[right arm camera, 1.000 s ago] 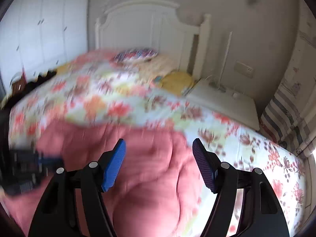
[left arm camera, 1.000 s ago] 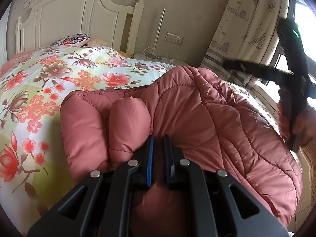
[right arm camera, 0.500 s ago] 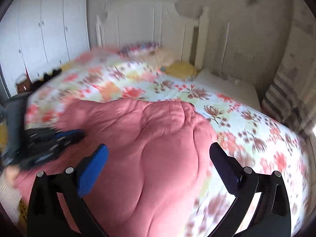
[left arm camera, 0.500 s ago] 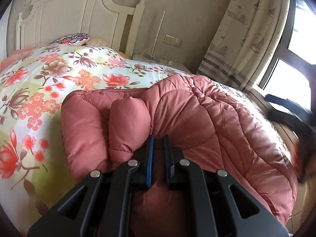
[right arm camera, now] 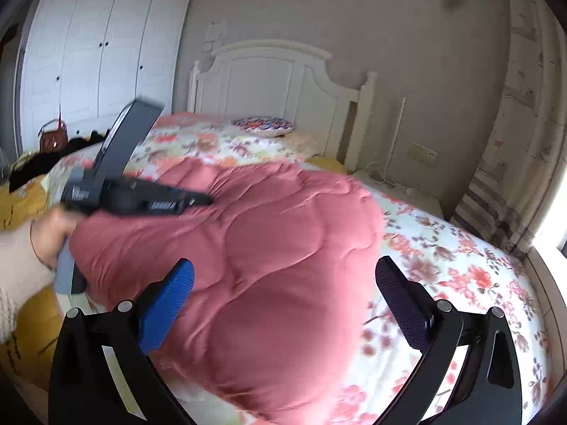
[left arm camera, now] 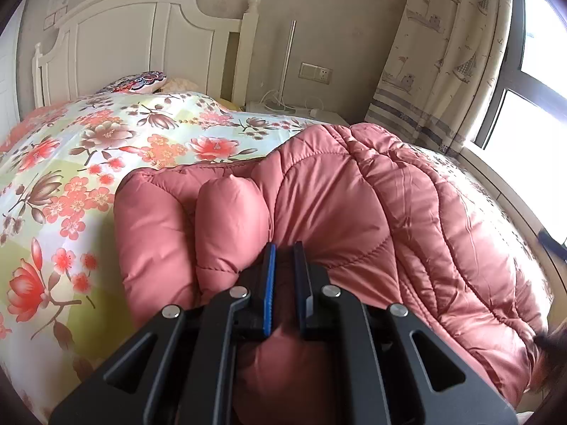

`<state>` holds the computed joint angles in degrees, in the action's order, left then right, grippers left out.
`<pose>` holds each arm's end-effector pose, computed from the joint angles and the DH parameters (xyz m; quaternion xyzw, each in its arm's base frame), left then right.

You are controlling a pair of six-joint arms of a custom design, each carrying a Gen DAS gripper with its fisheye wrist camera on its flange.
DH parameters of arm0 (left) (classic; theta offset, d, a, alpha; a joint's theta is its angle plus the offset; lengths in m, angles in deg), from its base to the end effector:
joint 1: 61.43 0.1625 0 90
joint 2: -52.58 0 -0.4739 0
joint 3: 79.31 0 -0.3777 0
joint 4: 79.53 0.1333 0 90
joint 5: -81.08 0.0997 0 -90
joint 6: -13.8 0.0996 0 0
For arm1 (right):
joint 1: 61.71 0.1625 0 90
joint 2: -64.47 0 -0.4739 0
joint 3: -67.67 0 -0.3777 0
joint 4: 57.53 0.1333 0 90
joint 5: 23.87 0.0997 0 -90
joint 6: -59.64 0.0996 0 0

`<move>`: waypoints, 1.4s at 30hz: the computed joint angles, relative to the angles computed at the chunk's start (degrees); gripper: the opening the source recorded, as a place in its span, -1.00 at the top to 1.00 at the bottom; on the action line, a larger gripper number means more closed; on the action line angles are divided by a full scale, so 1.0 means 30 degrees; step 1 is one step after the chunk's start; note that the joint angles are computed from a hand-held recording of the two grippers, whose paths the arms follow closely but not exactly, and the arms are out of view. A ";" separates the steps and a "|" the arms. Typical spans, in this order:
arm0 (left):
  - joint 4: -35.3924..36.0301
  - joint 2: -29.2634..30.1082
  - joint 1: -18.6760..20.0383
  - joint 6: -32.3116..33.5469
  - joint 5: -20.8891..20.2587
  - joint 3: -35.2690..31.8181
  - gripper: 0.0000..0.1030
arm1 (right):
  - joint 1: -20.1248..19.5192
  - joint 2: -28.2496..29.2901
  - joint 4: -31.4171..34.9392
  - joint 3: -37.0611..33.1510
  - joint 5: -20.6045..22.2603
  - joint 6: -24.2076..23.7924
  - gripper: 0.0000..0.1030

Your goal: Fold large clothes

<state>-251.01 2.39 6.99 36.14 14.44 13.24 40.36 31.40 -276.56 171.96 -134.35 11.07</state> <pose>-0.1032 -0.7308 0.2640 0.2822 0.8812 -0.3266 0.1929 0.2324 -0.6158 0.0982 0.3607 -0.7870 0.4030 0.2968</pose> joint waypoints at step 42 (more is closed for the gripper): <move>0.8202 0.2642 0.2108 -0.5596 -1.1106 -0.6572 0.20 | -0.4628 -0.4358 1.0102 -0.0705 0.8163 0.9588 -0.40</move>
<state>-226.40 10.32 13.32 19.36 -18.87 -6.48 26.48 18.32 -246.26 169.85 -109.86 39.83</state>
